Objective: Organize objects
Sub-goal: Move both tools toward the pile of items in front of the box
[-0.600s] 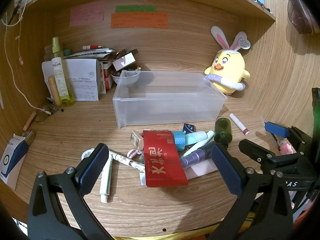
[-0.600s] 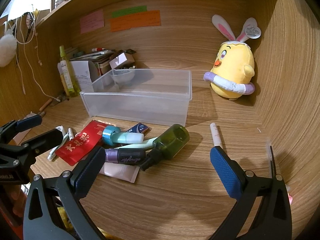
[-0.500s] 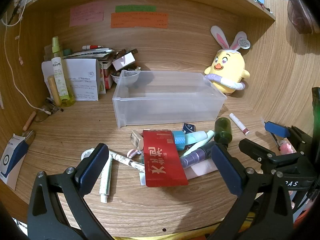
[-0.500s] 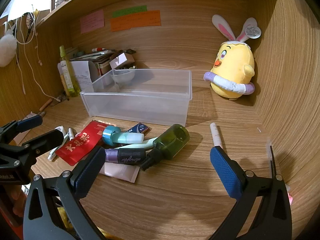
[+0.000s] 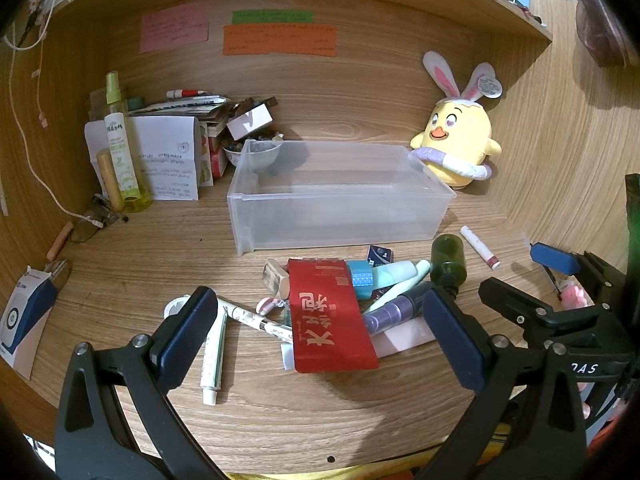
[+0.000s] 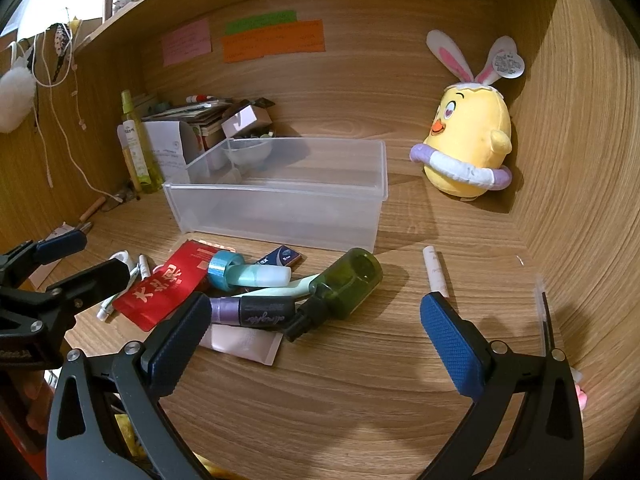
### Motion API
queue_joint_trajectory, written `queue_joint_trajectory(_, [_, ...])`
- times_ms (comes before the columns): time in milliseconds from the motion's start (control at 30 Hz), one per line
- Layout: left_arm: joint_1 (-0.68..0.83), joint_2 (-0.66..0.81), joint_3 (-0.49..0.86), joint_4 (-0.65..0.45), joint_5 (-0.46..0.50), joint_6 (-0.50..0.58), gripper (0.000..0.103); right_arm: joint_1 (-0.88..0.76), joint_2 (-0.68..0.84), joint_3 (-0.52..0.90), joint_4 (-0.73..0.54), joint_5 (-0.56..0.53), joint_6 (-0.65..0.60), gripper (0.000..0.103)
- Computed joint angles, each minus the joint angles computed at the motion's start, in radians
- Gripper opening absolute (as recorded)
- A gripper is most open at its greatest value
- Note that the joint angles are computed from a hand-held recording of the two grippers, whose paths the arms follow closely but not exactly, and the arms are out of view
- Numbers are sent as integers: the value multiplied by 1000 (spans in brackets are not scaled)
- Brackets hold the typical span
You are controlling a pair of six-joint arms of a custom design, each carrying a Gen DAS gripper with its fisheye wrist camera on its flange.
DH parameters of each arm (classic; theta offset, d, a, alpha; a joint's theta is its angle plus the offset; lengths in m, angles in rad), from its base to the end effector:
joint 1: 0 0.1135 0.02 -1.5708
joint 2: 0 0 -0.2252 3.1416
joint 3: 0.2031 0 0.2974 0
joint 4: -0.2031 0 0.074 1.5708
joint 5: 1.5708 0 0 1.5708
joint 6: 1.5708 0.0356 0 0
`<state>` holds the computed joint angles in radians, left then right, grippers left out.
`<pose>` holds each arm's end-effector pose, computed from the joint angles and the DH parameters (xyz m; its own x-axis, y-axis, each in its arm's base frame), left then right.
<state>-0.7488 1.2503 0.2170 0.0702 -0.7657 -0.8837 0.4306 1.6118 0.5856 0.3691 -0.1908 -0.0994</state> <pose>0.1681 -0.1226 0.0259 -0.5368 -0.2620 -0.8020 -0.3375 0.9379 -0.0805 0.2859 0.1388 0.0539 -0.4981 -0.3360 -0.7994 -0.5987 0.8002 0.0367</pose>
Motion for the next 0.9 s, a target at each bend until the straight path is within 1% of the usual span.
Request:
queue_joint_trajectory(267, [38, 16, -11, 42, 28, 17, 103, 0, 2, 6, -7, 0, 4, 103])
queue_joint_trajectory(500, [59, 55, -11, 89, 38, 33, 103, -1, 40, 48, -29, -7, 9, 103])
queue_joint_trajectory(733, [121, 83, -16, 155, 91, 103, 103, 12, 109, 120, -59, 1, 10, 103])
queue_joint_trajectory(900, [196, 84, -33, 199, 120, 174, 103, 23, 167, 180, -73, 32, 16, 103])
